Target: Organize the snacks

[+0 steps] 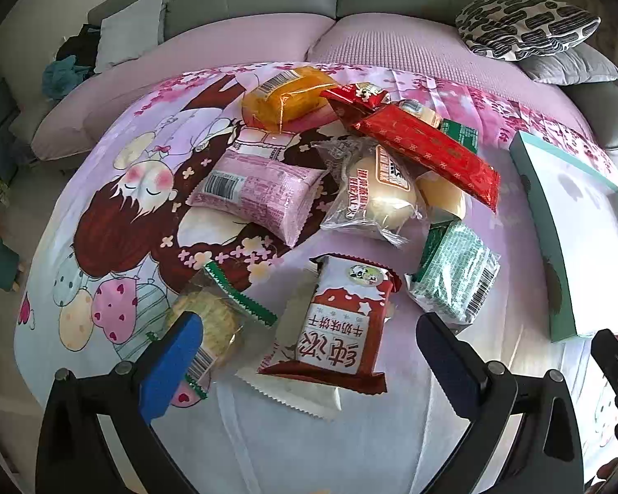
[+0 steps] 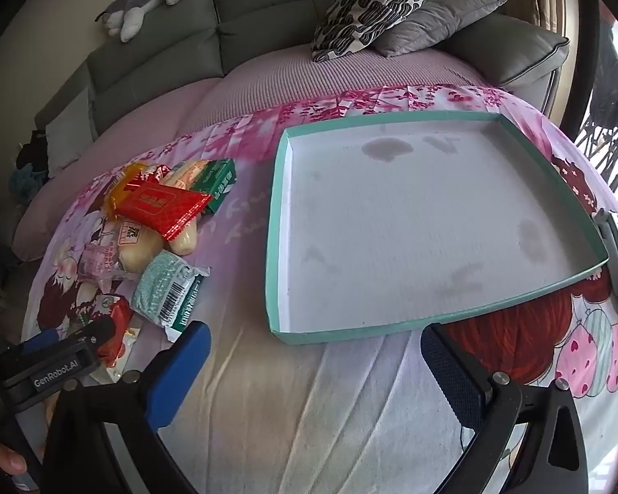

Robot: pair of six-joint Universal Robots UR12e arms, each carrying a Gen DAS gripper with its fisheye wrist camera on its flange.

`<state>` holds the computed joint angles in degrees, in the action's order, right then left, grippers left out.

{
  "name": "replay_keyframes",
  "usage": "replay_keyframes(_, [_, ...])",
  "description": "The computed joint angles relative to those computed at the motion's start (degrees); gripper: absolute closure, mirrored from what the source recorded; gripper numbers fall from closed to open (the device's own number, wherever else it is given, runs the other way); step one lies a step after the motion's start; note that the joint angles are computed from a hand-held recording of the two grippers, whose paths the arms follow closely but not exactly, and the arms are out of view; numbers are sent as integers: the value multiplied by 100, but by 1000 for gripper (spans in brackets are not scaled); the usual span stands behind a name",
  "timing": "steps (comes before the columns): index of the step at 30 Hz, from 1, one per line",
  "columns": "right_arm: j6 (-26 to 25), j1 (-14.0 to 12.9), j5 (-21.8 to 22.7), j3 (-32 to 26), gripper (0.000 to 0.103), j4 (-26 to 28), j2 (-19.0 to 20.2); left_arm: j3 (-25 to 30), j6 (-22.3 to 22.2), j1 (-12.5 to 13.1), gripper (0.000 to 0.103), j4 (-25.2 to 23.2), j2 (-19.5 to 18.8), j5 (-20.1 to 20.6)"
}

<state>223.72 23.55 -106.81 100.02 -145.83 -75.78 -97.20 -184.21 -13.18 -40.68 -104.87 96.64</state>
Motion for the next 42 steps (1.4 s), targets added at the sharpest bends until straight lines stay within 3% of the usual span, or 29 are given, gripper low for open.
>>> replay_keyframes(18, [-23,1,-53,49,0,-150,-64,11,-118,-77,0,-212,91,357])
replay_keyframes(42, [-11,0,-22,53,0,-154,-71,-50,-27,-53,0,-66,158,303])
